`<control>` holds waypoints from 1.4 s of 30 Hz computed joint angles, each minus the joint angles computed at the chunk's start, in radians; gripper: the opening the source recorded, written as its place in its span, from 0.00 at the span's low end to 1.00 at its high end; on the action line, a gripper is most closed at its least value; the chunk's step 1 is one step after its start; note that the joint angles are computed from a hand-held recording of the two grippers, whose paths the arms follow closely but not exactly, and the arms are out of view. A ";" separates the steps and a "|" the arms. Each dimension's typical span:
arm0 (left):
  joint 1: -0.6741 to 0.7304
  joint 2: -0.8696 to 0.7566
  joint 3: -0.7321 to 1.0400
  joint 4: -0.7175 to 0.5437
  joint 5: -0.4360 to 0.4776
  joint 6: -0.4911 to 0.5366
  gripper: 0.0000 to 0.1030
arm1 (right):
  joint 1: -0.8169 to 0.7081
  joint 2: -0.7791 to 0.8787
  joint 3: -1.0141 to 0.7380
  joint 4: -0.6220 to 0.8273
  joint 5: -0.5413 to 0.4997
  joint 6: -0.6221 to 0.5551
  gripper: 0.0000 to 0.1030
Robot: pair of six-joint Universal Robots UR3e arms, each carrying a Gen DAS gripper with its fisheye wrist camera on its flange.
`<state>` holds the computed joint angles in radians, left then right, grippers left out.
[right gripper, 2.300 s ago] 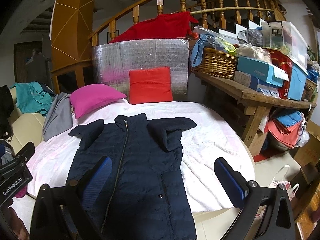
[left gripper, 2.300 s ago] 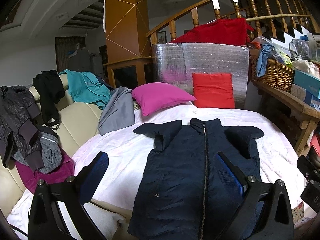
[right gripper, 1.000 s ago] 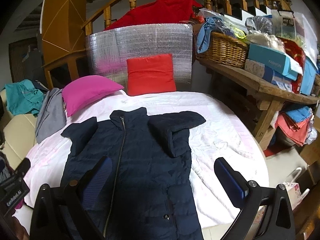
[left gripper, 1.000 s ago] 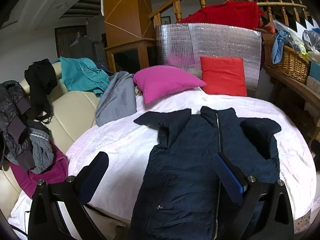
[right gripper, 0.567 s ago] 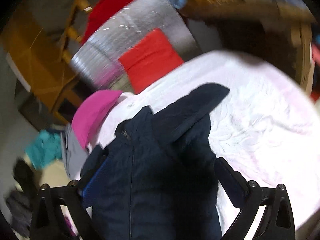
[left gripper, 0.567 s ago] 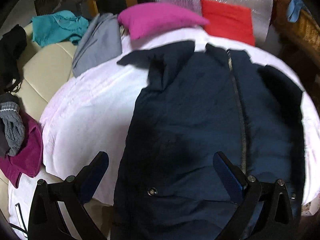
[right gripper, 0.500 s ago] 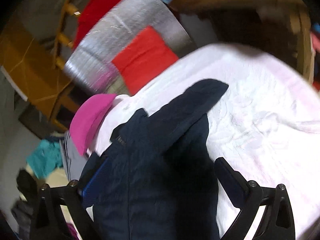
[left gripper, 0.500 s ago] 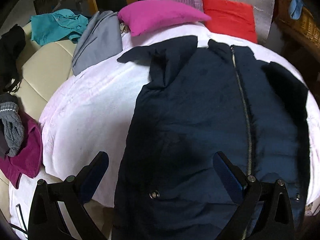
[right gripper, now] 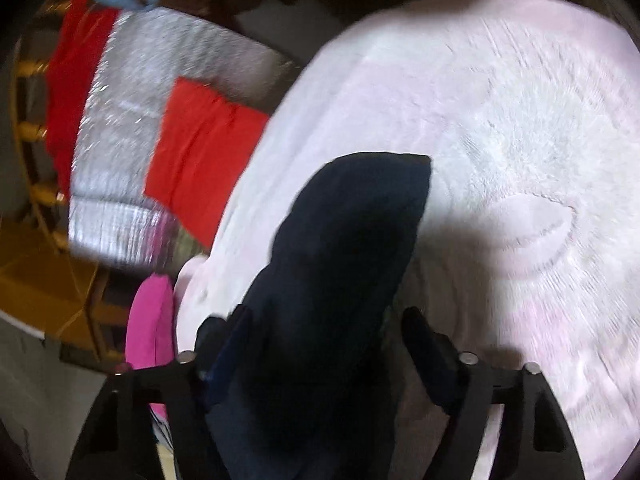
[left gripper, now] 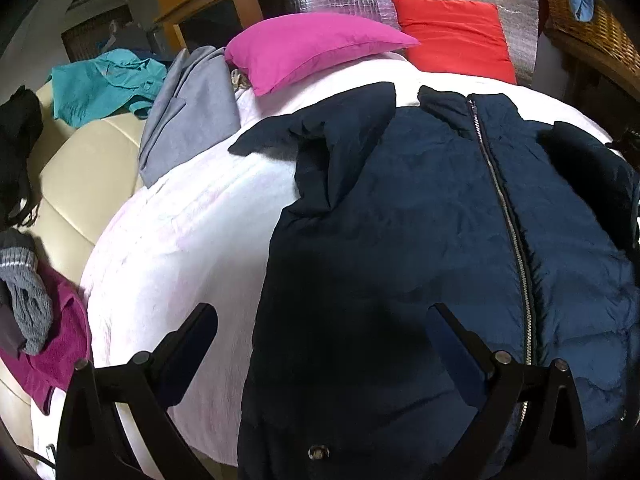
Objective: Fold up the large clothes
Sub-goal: 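Grasp the jacket sleeve with the right tool and fold it across the body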
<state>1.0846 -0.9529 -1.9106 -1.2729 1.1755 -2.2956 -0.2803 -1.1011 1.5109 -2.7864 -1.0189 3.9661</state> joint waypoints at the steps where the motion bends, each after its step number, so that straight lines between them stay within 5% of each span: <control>1: -0.016 -0.016 0.002 0.023 0.008 -0.011 1.00 | -0.005 0.019 -0.010 -0.017 0.005 0.011 0.56; 7: -0.039 -0.044 0.005 0.066 0.009 -0.036 1.00 | 0.011 0.025 -0.043 -0.084 -0.008 -0.017 0.30; 18: 0.220 0.051 0.081 -0.193 -0.165 0.128 1.00 | 0.264 -0.137 -0.173 -0.009 -0.047 -0.152 0.30; 26: 0.472 0.101 0.190 -0.505 -0.299 0.368 1.00 | 0.566 0.067 -0.447 0.109 -0.132 -0.144 0.30; 29: 0.529 0.101 0.228 -0.583 -0.326 0.432 1.00 | 0.634 0.156 -0.553 0.195 -0.135 -0.126 0.37; 31: 0.534 0.093 0.244 -0.595 -0.331 0.446 1.00 | 0.639 0.184 -0.558 0.219 -0.090 -0.117 0.63; 33: 0.525 0.082 0.258 -0.600 -0.334 0.451 1.00 | 0.632 0.157 -0.486 0.196 -0.036 -0.108 0.72; 42: 0.217 -0.028 0.285 -0.447 -0.256 0.245 1.00 | 0.389 -0.290 0.160 -0.002 0.200 -0.277 0.78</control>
